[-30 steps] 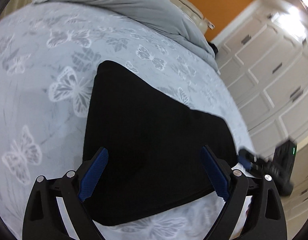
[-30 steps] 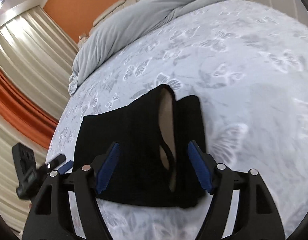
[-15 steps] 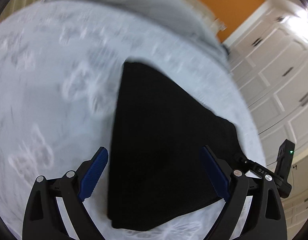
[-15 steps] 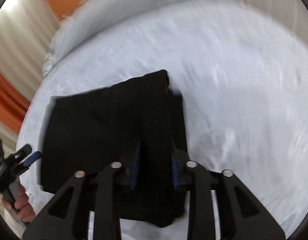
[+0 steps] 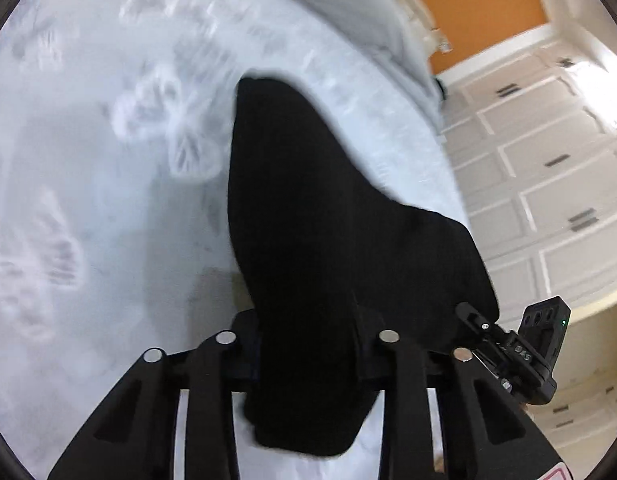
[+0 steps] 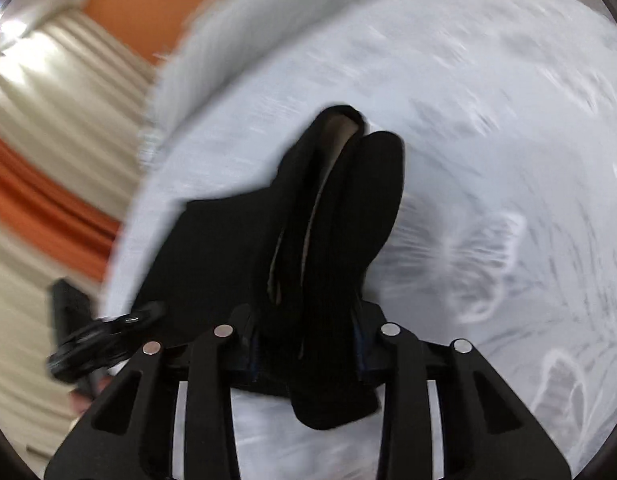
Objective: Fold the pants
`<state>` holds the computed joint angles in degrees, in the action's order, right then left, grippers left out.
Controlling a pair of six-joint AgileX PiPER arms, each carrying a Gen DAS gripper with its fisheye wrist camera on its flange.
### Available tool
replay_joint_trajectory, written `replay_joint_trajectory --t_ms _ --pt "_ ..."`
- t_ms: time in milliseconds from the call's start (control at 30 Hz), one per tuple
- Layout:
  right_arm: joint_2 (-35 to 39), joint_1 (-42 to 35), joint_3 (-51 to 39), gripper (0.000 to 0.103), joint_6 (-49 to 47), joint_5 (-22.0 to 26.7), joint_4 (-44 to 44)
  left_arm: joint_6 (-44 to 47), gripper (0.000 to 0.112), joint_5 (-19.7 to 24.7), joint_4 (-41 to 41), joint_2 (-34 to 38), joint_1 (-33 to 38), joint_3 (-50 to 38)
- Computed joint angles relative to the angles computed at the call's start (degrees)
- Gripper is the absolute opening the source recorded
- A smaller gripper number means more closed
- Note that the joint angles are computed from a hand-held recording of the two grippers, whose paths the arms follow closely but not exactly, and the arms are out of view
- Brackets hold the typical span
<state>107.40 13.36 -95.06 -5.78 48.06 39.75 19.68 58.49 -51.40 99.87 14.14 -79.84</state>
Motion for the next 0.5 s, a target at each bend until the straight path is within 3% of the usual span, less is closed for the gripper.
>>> replay_joint_trajectory --t_ms 67,100,133,167,233,333,367,433,467,500 --pt "-4.31 1.13 5.18 0.036 -3.03 -0.08 -0.01 2.15 0.029 4.96 -0.02 -4.81 4.27 1.76" --pt "-4.33 1.72 6.41 0.047 -2.29 0.19 -1.61 2.83 0.039 6.07 1.04 -6.03 5.76 2.67" --pt "-3.49 2.71 6.72 0.064 0.75 1.2 -5.32 2.62 0.047 6.38 4.12 -6.91 7.01 4.31" --pt "-1.33 4.03 6.22 0.068 5.78 3.39 -11.05 0.77 0.054 6.13 7.79 -6.46 6.89 4.72" --pt "-1.63 5.03 8.25 0.065 9.51 3.14 -15.63 -4.14 0.053 2.81 16.28 -6.23 5.21 8.15" --pt "-7.89 4.42 13.16 0.066 7.39 -2.17 -11.62 -1.59 0.053 0.66 16.37 -10.99 5.42 11.04" --pt "-9.53 4.76 13.99 0.066 7.24 -4.5 -11.45 0.14 0.055 -2.69 17.2 -15.61 4.36 12.66" --pt "-8.85 6.16 12.37 0.064 9.02 -7.85 -13.7 0.4 0.066 -9.69 19.69 -22.28 0.59 15.19" --pt "-7.11 7.15 10.16 0.061 10.23 -7.88 -15.53 0.45 0.077 -11.88 20.6 -24.04 -1.21 16.04" --pt "-5.09 8.0 7.88 0.056 11.68 -7.3 -17.46 -0.01 0.082 -14.74 22.29 -25.72 -4.26 16.89"
